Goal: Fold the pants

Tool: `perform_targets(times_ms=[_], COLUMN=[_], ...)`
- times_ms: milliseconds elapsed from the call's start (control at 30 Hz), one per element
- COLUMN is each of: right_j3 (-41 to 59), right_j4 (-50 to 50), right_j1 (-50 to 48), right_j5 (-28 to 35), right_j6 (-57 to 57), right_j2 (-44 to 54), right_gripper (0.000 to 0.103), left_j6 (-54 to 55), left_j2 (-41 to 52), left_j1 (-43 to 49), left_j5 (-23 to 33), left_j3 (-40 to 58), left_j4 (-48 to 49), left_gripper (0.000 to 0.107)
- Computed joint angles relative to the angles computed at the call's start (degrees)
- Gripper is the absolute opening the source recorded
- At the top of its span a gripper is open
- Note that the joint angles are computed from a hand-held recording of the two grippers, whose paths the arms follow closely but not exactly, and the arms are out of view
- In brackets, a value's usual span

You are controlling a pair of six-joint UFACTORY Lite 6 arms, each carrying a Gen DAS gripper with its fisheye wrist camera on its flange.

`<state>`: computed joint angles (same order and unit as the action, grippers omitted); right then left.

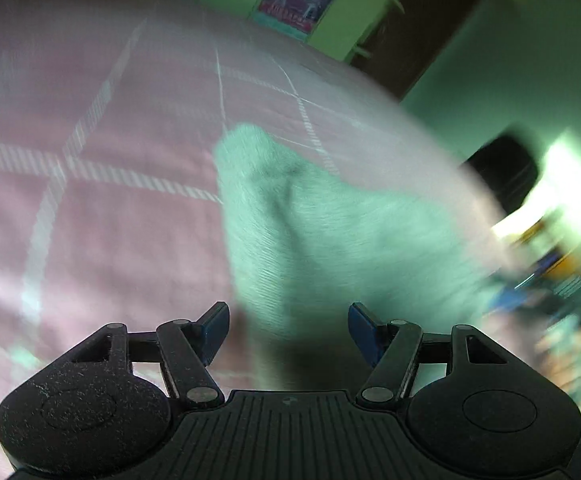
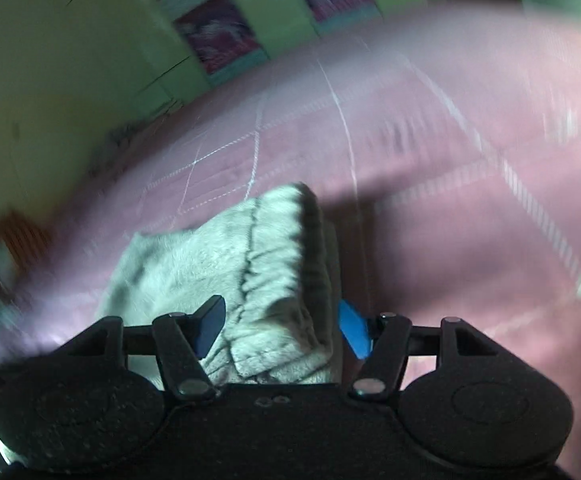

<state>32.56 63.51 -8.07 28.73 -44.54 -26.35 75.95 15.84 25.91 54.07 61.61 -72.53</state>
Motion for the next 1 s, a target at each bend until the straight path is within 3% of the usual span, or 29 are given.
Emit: perform_targets(times_ms=[67,200,433,467,567,600,800,1000], right_j3=[0.4,2.1,7.4,8.3,10.7,11.4,15.9,20.9], right_j4=[8.5,10.9,13.9,14.5,16.2,16.7,19.1,17.9], right_j1=[-7.7,-13.5,-21.6,-21.3,-19.0,-18.0,-12.5,-9.9], right_j5=[9.3,16.6,32.9,33.7,34.0,33.6,31.3,33.6], right_j6=[-8.3,-13.8,-23.3,-24.3,-26.9,-27.3,-28.8,-26.4], right_j2=[5.7,14.2,30.3,32.2,35.8,36.6,40.7,39.7], right_gripper=[0.067,0.074,0.072,0.071,0.069,0.068,0.055,0.047], left_j6=[-1.2,-2.0,-1.8,-2.4,-4.4,-4.7,-4.1,-1.5], left_j2=[6.4,14.9,27.2,29.0,33.9,35.5,36.3,34.1], left_j1=[2.3,3.2,0.8,0.2,-2.0,-2.5,-6.2,-6.1], left_j5=[7.1,11.1,17.0,17.7,17.5,17.8,15.6,19.2], left_j3=[2.9,6.6,16.8,19.1,24.8,26.3,28.2,28.5], left_j4=[-2.4,-4.3,-4.7,-4.6,-5.2,-5.9,-10.0,-15.6], left_gripper=[0.065,0.065,0.059,0.056,0.033,0.031,0.027,0.027])
